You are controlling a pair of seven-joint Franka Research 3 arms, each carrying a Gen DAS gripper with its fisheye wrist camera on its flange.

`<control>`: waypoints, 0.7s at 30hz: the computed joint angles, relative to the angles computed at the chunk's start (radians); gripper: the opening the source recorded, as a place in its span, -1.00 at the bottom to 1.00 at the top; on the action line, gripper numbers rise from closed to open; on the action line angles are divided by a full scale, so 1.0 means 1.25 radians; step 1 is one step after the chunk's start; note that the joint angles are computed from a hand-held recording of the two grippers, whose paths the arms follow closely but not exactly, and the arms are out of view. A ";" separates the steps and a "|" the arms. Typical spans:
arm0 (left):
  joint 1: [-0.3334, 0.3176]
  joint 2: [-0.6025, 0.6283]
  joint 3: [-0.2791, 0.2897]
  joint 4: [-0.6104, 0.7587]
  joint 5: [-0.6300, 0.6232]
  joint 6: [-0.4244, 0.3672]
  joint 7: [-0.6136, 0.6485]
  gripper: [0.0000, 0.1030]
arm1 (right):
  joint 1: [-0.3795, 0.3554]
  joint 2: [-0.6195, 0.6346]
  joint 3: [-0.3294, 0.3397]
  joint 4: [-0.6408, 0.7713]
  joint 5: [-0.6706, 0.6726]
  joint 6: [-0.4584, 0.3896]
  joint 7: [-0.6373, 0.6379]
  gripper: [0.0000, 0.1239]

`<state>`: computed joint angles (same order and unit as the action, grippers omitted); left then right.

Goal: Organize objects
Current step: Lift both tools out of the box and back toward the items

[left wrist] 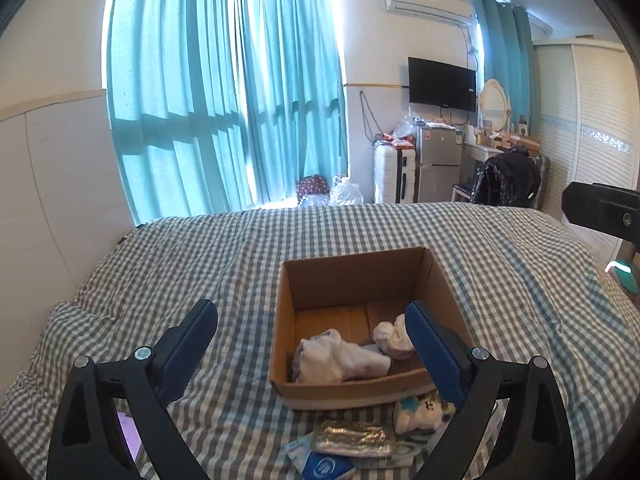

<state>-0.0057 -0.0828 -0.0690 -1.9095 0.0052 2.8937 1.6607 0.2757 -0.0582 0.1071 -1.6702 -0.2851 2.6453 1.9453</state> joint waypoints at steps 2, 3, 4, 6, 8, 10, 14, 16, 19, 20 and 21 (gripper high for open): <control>0.005 -0.027 0.000 -0.031 0.015 0.001 -0.011 0.90 | 0.000 -0.023 0.003 -0.026 -0.007 0.001 0.009 0.66; 0.003 -0.036 0.003 -0.041 0.014 0.000 -0.009 0.90 | 0.000 -0.034 0.005 -0.038 -0.004 0.003 0.006 0.66; 0.002 -0.044 0.006 -0.050 0.014 0.001 -0.010 0.90 | -0.001 -0.043 0.008 -0.051 -0.001 0.005 0.003 0.66; 0.005 -0.066 0.007 -0.075 0.029 0.006 -0.027 0.91 | -0.004 -0.068 0.015 -0.084 0.004 0.012 -0.003 0.66; 0.010 -0.082 0.007 -0.095 0.050 0.009 -0.053 0.93 | -0.011 -0.091 0.023 -0.121 0.004 0.025 -0.008 0.66; 0.013 -0.103 0.006 -0.124 0.067 0.018 -0.080 0.95 | -0.018 -0.114 0.031 -0.159 0.009 0.039 -0.012 0.66; 0.011 -0.127 0.014 -0.169 0.087 0.023 -0.107 0.96 | -0.032 -0.141 0.043 -0.224 0.032 0.053 -0.024 0.66; 0.013 -0.135 0.015 -0.192 0.099 0.023 -0.121 0.96 | -0.037 -0.147 0.047 -0.253 0.041 0.057 -0.029 0.66; 0.003 -0.133 0.024 -0.213 0.092 0.013 -0.127 0.96 | -0.037 -0.144 0.044 -0.287 0.074 0.064 -0.046 0.66; 0.001 -0.130 0.025 -0.220 0.090 0.009 -0.129 0.96 | -0.037 -0.140 0.045 -0.293 0.082 0.065 -0.048 0.66; 0.004 -0.129 0.024 -0.229 0.094 0.009 -0.137 0.96 | -0.037 -0.136 0.045 -0.300 0.089 0.066 -0.050 0.66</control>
